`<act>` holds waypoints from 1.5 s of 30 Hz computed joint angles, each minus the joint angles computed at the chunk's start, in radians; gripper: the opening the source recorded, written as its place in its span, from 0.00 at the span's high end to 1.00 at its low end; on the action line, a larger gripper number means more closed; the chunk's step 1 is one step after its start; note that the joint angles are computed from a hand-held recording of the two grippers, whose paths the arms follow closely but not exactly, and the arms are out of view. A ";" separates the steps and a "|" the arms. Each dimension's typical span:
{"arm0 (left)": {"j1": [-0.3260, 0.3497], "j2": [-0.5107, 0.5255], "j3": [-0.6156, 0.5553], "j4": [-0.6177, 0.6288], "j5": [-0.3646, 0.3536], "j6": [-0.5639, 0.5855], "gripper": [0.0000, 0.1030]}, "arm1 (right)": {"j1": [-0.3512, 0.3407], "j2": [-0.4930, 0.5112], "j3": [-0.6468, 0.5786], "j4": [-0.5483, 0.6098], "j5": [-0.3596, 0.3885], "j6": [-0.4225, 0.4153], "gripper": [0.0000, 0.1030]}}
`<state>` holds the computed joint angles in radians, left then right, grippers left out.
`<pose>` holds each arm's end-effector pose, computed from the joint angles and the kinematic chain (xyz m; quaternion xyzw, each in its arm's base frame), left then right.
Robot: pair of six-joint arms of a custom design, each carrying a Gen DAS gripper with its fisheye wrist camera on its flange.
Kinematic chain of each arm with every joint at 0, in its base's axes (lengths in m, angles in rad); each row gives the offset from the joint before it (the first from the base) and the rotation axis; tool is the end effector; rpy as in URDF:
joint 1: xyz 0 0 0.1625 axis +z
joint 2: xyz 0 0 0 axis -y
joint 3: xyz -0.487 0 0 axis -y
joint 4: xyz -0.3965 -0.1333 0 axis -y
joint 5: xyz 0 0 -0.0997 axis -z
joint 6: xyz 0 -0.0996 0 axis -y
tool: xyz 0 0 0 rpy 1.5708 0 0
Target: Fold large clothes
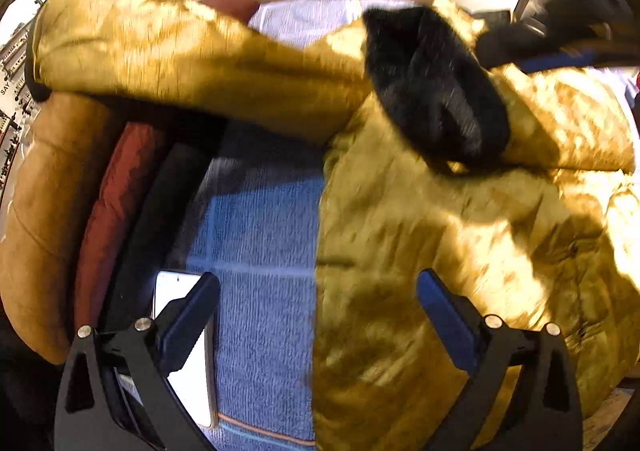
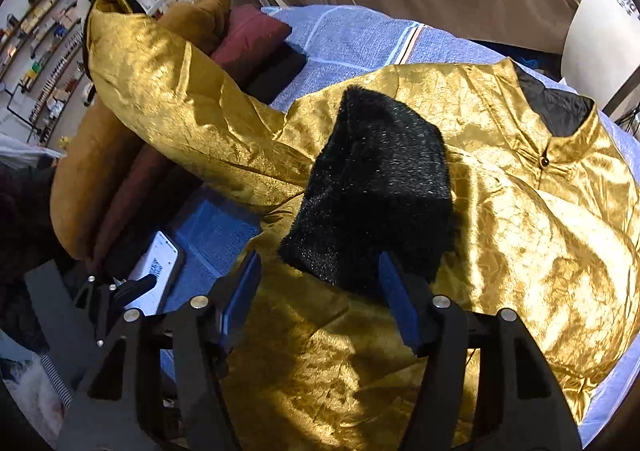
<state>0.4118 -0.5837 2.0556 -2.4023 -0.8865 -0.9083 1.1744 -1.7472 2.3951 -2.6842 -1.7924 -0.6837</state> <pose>-0.3607 -0.3717 -0.0851 0.2166 0.8739 -0.1219 0.4177 -0.0375 -0.3782 0.3606 0.1132 -0.9608 0.1413 0.2102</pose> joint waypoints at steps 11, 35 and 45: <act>0.038 0.167 -0.273 -0.319 0.028 0.497 0.06 | -0.271 -0.034 -0.103 -0.244 -0.170 0.119 0.40; 0.131 0.407 -0.512 0.034 0.034 0.363 0.04 | -0.375 0.139 -0.057 -0.405 -0.247 0.014 0.17; 0.110 0.353 -0.471 -0.030 0.006 0.353 0.06 | -0.336 0.215 -0.053 -0.468 -0.348 0.075 0.05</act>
